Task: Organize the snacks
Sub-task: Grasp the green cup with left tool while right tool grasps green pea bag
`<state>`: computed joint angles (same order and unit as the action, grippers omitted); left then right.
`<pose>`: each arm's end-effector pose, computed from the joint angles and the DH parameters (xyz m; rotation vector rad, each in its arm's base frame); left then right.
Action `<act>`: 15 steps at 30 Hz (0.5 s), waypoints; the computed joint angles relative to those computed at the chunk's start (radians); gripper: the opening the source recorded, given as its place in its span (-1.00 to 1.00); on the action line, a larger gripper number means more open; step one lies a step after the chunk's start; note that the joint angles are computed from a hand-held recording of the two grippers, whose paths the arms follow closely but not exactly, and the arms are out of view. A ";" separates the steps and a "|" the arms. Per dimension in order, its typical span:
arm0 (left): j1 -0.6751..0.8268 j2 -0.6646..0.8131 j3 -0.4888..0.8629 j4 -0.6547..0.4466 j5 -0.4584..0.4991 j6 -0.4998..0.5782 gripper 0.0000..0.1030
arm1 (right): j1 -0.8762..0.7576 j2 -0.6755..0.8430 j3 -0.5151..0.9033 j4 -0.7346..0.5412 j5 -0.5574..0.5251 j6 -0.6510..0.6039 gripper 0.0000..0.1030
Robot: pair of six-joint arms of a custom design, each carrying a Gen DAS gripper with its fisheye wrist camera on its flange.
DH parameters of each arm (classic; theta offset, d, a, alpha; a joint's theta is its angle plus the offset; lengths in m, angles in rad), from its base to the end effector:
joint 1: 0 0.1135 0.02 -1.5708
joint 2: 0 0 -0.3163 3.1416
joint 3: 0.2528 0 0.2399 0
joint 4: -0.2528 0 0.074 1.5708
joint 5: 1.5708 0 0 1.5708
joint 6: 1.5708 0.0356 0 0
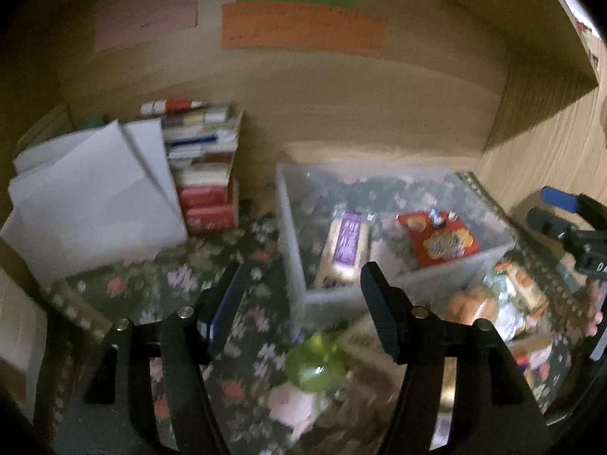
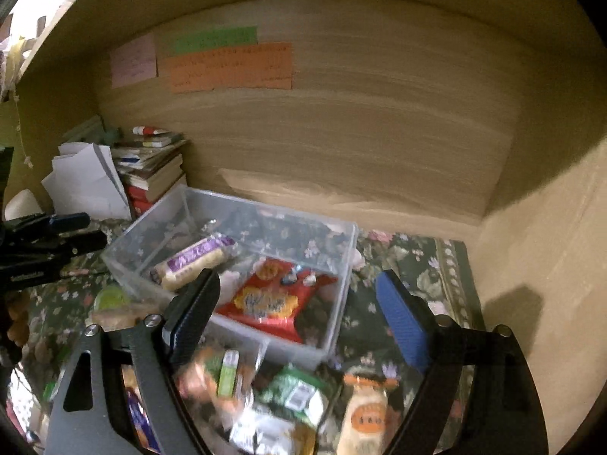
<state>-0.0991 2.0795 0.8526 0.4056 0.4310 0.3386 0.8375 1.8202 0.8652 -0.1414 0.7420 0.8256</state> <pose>0.3780 -0.0525 0.1135 0.6995 2.2239 -0.3957 0.2367 0.2269 0.1759 0.2011 2.2844 -0.1905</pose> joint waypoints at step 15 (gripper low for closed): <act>0.040 0.119 -0.005 -0.024 0.015 0.038 0.23 | -0.003 0.074 -0.154 0.050 -0.143 0.207 0.60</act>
<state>-0.0593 2.1981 0.8480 0.3813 0.4456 0.3770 0.8350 1.8941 0.7116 -0.0912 0.5985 1.0325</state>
